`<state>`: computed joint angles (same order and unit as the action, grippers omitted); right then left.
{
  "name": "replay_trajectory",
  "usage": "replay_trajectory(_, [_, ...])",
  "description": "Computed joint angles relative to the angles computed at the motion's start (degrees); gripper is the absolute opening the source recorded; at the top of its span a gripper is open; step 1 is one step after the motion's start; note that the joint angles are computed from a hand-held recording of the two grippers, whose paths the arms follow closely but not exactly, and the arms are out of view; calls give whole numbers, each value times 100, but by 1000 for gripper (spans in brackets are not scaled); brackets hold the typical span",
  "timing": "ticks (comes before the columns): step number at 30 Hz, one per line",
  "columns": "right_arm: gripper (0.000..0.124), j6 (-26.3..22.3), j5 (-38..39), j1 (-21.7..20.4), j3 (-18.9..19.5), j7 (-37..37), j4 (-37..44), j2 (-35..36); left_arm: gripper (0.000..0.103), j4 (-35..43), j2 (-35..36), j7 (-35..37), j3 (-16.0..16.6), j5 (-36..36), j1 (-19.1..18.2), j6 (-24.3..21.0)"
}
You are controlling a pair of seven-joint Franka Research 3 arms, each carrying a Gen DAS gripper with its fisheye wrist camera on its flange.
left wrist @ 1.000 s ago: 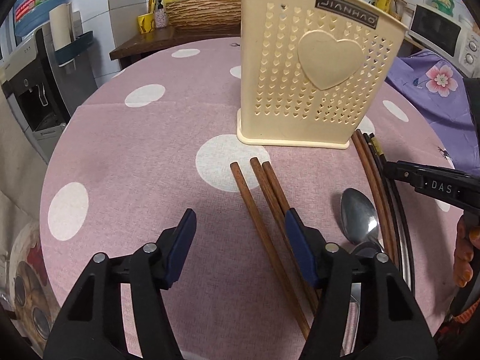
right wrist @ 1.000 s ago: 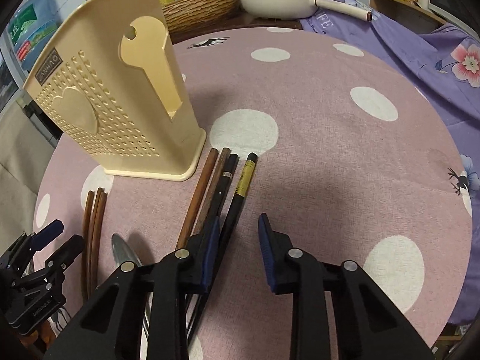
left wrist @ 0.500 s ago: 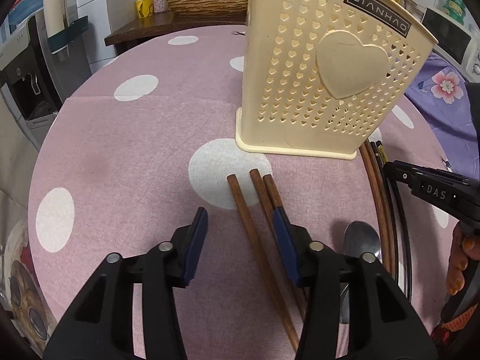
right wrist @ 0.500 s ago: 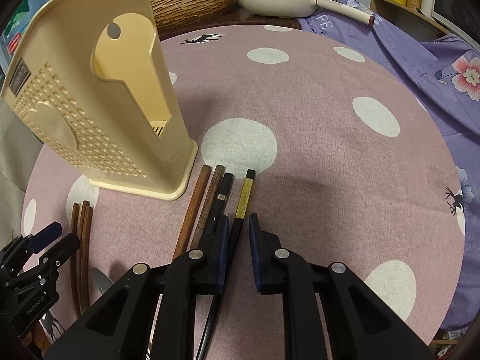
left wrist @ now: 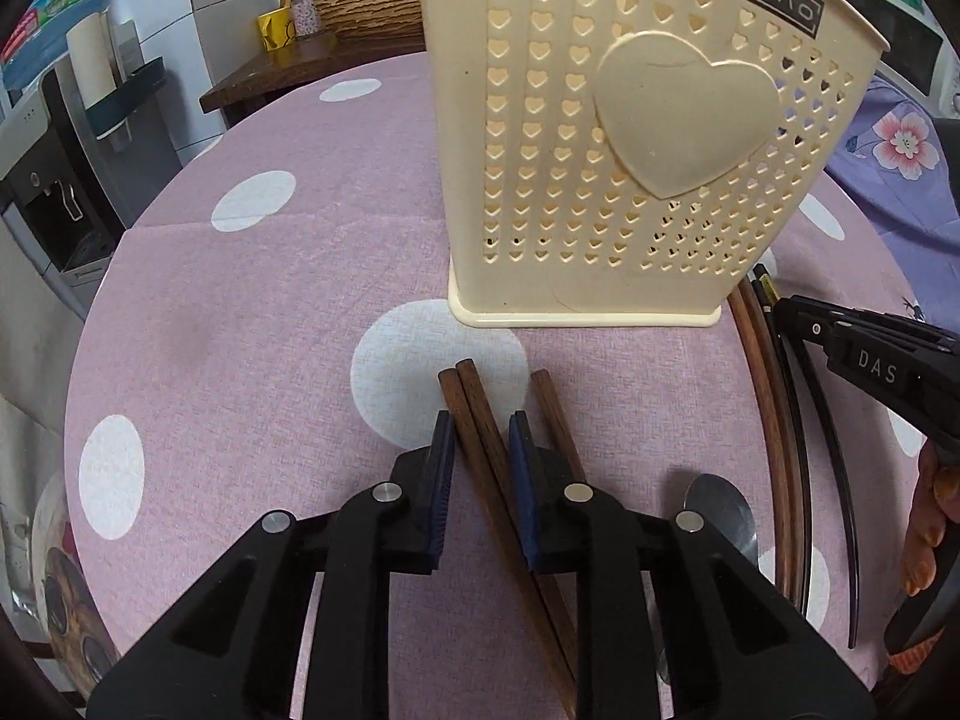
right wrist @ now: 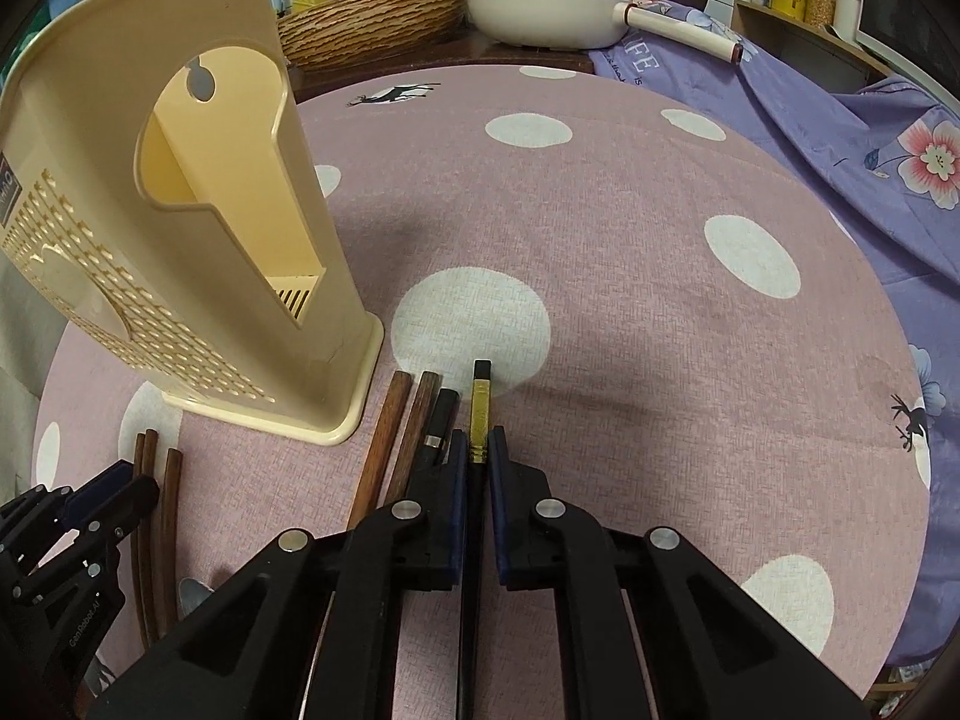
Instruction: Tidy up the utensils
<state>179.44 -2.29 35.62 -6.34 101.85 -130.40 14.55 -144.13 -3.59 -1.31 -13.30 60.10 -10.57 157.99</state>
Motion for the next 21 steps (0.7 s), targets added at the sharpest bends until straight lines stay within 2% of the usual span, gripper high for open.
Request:
replay_trajectory(2, [7, 103, 17, -12, 19, -30, -54, -5, 19, -16, -3, -120, 7, 137, 22, 33])
replay_trajectory(4, [7, 229, 185, -214, 241, -200, -110, -10, 19, -52, -20, -262, 21, 274, 50, 118])
replay_trajectory(6, [7, 350, 520, -707, 773, -532, -163, -14, 18, -104, -43, -469, 80, 422, 128, 356])
replay_trajectory(8, [7, 494, 770, -1000, 1090, -753, -226, -30, 17, -157, -60, -749, 133, 637, 236, 650])
replay_trajectory(9, [7, 587, 854, -1037, 1143, -825, -271, -47, 15, -176, -83, -942, 138, 803, 284, 728])
replay_trajectory(10, [7, 690, 932, -1115, 1233, -907, -315, -68, 3, -186, -130, -1120, 128, 971, 320, 721])
replay_trajectory(11, [7, 820, 1002, -1167, 1305, -979, -380, -106, 0, -205, -199, -1209, 115, 1062, 341, 685])
replay_trajectory(13, [7, 1040, 1097, -1355, 1528, -1121, -476, -172, 0, -239, -317, -1477, 122, 1335, 424, 810])
replay_trajectory(15, [7, 1165, 1192, -1322, 1537, -1299, -528, -228, 0, -261, -420, -1346, 86, 1242, 423, 704])
replay_trajectory(18, [7, 1099, 1166, -1801, 2017, -1341, -526, -246, 0, -284, -415, -1061, 78, 978, 434, 731])
replay_trajectory(21, [7, 1040, 1283, -1700, 1921, -1455, -524, -244, 0, -361, -419, -1082, 40, 882, 459, 706])
